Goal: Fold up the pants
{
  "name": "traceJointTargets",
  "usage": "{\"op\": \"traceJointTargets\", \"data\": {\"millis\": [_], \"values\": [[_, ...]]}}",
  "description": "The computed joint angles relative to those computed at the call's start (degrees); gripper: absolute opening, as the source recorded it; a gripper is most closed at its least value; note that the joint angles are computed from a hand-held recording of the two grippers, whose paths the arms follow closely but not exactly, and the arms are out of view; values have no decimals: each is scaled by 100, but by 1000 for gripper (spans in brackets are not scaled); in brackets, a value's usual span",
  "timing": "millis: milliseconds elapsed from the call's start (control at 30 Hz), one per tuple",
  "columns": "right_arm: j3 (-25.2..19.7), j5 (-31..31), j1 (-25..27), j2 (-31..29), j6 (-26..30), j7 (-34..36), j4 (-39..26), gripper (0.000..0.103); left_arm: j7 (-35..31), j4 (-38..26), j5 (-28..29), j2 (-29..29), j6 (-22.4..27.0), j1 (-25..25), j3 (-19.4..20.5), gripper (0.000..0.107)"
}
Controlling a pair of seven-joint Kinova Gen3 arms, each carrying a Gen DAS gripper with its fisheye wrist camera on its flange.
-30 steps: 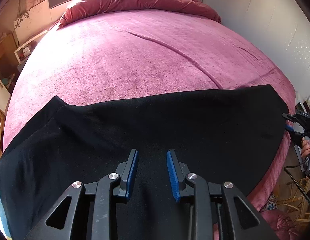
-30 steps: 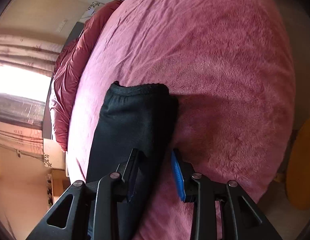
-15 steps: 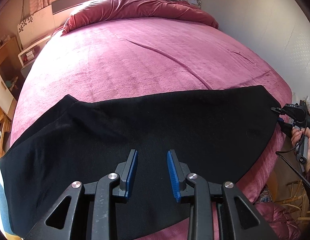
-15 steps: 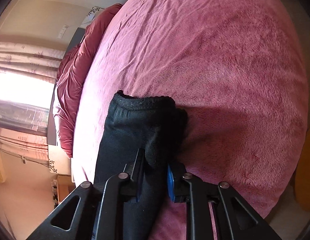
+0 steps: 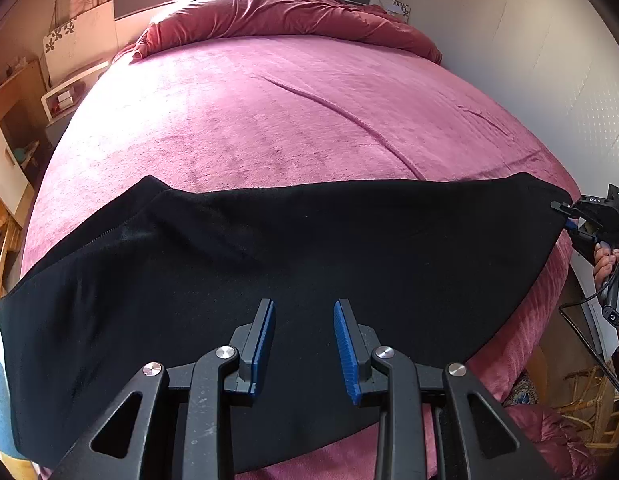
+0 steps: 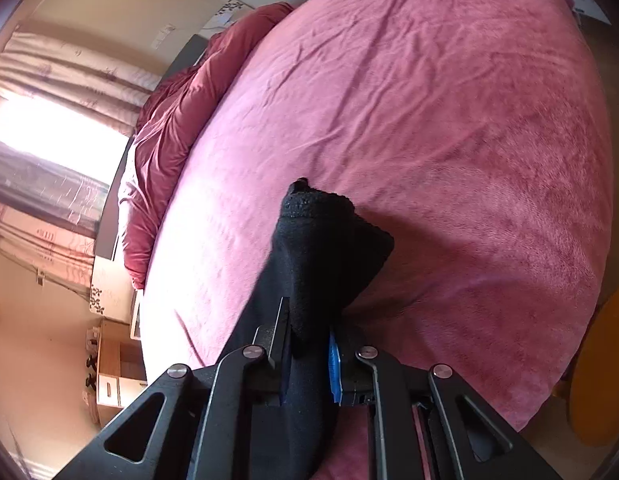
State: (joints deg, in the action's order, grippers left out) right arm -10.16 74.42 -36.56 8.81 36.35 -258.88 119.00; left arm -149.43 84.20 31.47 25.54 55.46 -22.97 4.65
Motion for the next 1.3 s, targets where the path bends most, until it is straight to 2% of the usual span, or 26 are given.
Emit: {"op": "traceJointTargets", "data": {"millis": [67,267,433,500,667,767,833,933,1067,1233,1300], "values": [[-185,-120,137,0,68,400,-175,14,25,-25,12,25,38,-17,-9,31],[-1717,-618,1331,204,448,1798,-968,14,202,-193,-21,165,279,-78,-43,31],[-2956,-650,2011,732,886,2963,-1853,14,503,-557,27,428,773,-247,-56,31],[-3389,-614,2162,1022,1066,3429,-2223,14,688,-821,83,617,1134,-364,-41,31],[-3666,-651,1885,1760,1242,4594,-3160,14,990,-1305,267,973,1801,-665,32,31],[-3581,-876,1599,2166,1153,5293,-3718,14,1096,-1489,333,1118,2089,-782,64,31],[-3374,-1048,1278,2446,1126,5759,-4103,14,1156,-1615,379,1226,2289,-851,91,31],[-3659,-1191,1184,2952,1316,6458,-4653,14,1383,-1888,449,1451,2673,-926,131,31],[-4017,-1181,792,3672,2049,7390,-5658,14,1695,-2189,590,1744,3135,-1038,205,31],[-4328,-875,156,4522,3032,8555,-6985,15,2192,-2644,822,2198,3726,-1185,322,31],[-4402,-747,-109,4816,3372,9021,-7516,24,2518,-2882,975,2465,4045,-1261,405,33]]}}
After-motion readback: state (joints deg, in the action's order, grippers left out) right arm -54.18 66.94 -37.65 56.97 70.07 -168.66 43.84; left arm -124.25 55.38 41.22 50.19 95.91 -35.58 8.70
